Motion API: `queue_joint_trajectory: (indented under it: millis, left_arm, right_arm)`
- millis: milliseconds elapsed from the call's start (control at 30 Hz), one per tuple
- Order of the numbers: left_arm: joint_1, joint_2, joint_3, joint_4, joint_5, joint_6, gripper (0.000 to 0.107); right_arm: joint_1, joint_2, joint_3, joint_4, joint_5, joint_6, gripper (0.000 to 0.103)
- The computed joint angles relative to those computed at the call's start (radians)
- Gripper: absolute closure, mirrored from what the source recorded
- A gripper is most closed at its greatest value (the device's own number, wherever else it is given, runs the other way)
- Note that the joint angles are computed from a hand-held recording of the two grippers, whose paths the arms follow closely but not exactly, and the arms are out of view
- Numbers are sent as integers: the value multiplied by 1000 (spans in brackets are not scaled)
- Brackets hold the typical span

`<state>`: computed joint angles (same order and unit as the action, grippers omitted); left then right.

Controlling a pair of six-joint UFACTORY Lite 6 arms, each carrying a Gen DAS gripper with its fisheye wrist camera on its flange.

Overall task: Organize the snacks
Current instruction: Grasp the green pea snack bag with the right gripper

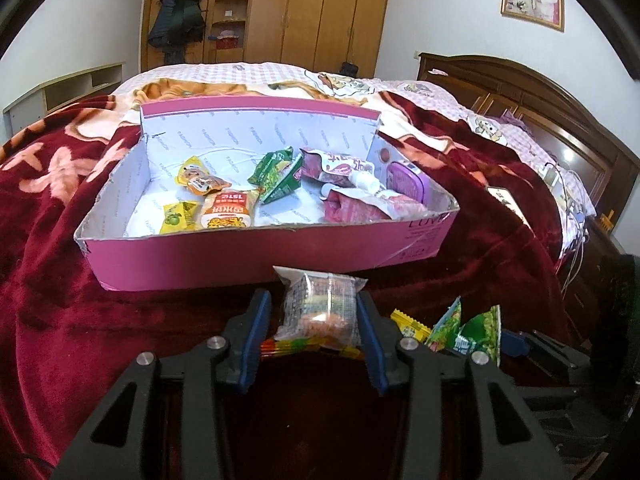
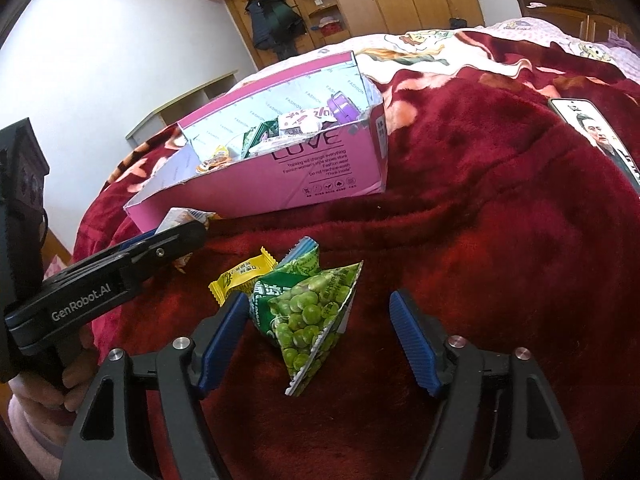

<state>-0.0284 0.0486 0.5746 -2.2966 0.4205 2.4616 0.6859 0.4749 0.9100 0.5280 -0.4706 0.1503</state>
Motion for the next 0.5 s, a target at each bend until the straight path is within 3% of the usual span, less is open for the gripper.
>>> queue_joint_trajectory:
  millis: [200, 500]
  left_arm:
    - [22, -7, -3, 61, 15, -51, 62]
    - [76, -58, -32, 156, 54, -125, 62]
  right_arm:
    - [15, -5, -1, 0, -13, 4, 55]
    - [38, -27, -19, 70, -43, -35, 61]
